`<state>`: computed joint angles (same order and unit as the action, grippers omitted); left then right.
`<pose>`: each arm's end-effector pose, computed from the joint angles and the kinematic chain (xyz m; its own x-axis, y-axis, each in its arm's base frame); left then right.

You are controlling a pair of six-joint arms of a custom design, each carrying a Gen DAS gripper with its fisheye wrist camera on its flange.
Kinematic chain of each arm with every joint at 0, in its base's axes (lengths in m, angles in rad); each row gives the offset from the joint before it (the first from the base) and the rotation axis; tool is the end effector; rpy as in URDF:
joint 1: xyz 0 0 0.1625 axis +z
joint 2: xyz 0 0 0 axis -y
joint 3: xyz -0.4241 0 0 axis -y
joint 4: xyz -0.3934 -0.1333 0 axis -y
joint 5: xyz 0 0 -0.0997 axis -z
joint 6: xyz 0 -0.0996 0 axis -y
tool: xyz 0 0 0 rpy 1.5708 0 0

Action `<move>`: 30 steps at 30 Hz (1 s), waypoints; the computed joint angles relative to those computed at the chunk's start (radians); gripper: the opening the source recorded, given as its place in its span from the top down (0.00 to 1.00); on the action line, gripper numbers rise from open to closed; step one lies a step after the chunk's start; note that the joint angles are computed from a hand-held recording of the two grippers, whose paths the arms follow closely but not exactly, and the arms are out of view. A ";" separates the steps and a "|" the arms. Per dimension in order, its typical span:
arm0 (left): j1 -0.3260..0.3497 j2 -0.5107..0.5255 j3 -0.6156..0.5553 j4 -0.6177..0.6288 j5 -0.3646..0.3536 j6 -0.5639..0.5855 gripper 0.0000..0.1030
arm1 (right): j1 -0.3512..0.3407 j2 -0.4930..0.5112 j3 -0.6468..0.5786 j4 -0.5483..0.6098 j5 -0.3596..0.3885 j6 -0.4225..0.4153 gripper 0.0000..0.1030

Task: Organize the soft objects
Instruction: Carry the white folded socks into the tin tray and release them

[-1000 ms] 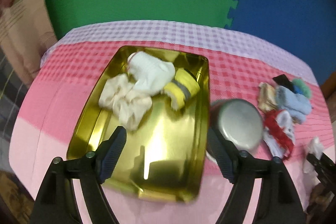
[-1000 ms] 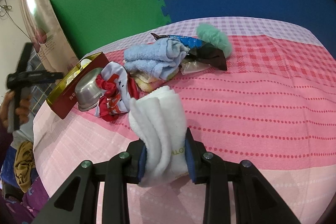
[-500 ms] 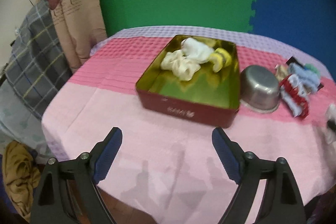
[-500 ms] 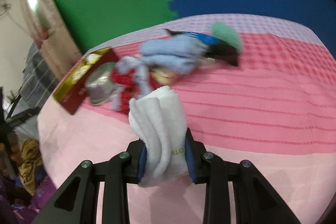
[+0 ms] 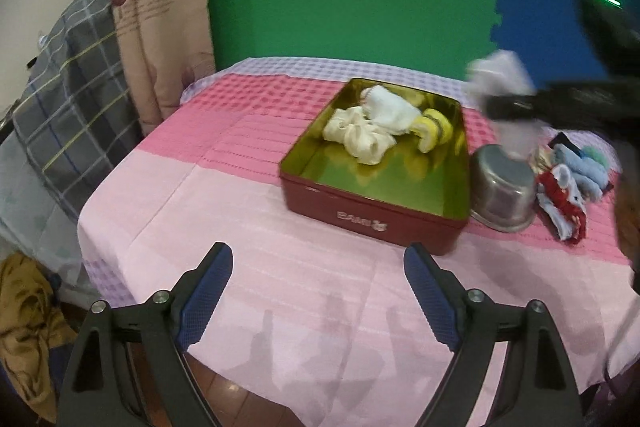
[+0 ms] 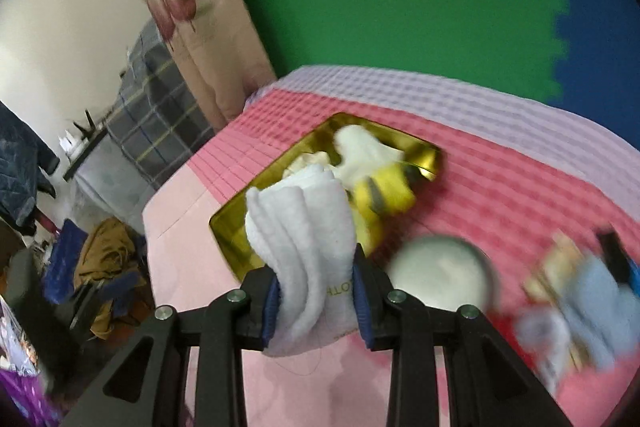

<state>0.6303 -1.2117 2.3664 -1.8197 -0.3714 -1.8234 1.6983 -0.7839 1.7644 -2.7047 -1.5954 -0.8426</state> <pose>-0.1423 -0.3837 0.0990 -0.5773 -0.5334 -0.6182 0.2419 0.6114 -0.7534 0.2103 -0.6113 0.0519 -0.5664 -0.8137 0.1302 -0.8241 0.5603 -0.0836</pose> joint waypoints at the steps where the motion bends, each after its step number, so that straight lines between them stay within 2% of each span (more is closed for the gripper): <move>1: 0.003 -0.008 0.002 0.012 0.000 -0.010 0.17 | 0.024 0.050 -0.046 0.010 -0.022 0.022 0.70; 8: 0.014 -0.033 -0.005 0.101 0.003 -0.050 0.17 | 0.101 0.267 -0.250 0.032 -0.099 0.164 0.70; 13: 0.034 -0.044 0.023 -0.038 -0.014 0.057 0.16 | 0.122 0.359 -0.329 0.016 -0.158 0.233 0.70; 15: 0.039 -0.045 0.023 -0.039 -0.019 0.064 0.16 | 0.126 0.384 -0.347 -0.009 -0.180 0.252 0.69; 18: 0.041 -0.052 0.030 -0.063 -0.020 0.076 0.16 | 0.124 0.410 -0.382 -0.006 -0.176 0.292 0.69; 20: 0.043 -0.054 0.034 -0.079 -0.022 0.087 0.16 | 0.127 0.426 -0.391 -0.034 -0.195 0.293 0.66; 21: 0.044 -0.054 0.034 -0.081 -0.024 0.090 0.16 | 0.124 0.426 -0.392 -0.033 -0.180 0.296 0.65; 23: 0.045 -0.053 0.035 -0.094 -0.028 0.101 0.16 | 0.118 0.425 -0.393 -0.036 -0.162 0.309 0.58; 28: 0.042 -0.041 0.027 -0.086 -0.030 0.105 0.16 | 0.116 0.401 -0.369 -0.074 -0.150 0.317 0.50; 30: 0.043 -0.031 0.018 -0.072 -0.029 0.103 0.16 | 0.112 0.378 -0.350 -0.078 -0.122 0.308 0.47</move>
<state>0.6736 -1.2431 2.3845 -1.8913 -0.4009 -1.7208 1.8100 -0.4060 1.4140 -2.7823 -1.7174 -0.5351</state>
